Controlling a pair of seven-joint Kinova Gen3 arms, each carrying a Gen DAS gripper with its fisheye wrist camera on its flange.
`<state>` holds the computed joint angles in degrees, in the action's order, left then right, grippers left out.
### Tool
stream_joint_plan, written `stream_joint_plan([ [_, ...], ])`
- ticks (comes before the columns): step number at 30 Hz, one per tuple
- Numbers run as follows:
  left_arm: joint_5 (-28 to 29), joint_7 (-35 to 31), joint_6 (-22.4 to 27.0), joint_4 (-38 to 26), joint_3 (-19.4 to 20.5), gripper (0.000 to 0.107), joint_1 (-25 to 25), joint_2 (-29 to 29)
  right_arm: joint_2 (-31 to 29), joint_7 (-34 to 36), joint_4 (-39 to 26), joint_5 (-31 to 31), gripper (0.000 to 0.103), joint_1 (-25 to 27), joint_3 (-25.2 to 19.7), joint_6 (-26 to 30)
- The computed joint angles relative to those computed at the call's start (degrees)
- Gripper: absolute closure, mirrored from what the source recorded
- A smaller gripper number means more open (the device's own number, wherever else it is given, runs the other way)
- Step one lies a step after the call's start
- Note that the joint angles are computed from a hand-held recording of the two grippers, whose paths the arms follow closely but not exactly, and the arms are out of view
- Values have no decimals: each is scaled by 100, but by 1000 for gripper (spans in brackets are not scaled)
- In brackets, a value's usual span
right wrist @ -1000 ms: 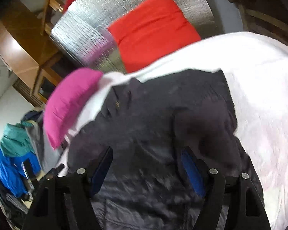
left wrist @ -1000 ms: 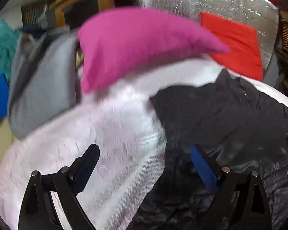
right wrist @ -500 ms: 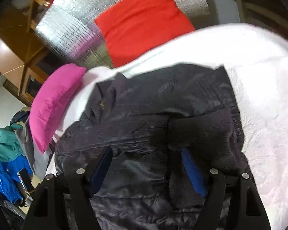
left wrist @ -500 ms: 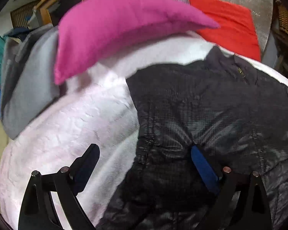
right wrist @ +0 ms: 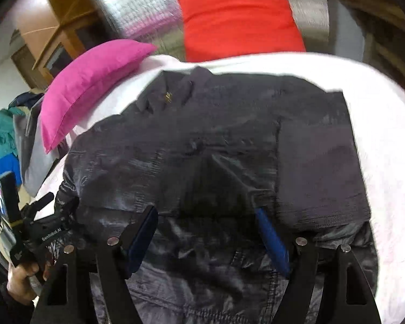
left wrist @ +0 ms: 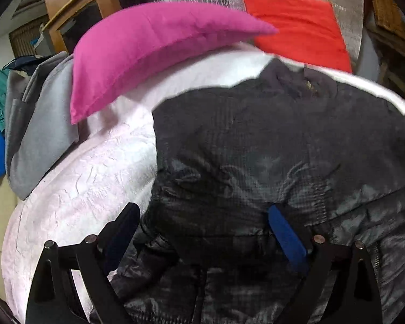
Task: Fold large clothes
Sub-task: 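Smooth the folded jacket flat with both tools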
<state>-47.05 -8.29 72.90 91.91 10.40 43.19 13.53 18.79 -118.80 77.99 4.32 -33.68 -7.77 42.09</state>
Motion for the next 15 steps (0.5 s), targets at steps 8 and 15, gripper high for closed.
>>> stream_joint_plan([
  [8, -19, 102, -79, -113, -1, 11, 89, 197, 420, -264, -294, 802, 23, -519, 184, 421],
  [15, -81, 265, -280, 108, -69, 10, 125, 123, 420, -409, -228, 1043, 21, -665, 246, 328],
])
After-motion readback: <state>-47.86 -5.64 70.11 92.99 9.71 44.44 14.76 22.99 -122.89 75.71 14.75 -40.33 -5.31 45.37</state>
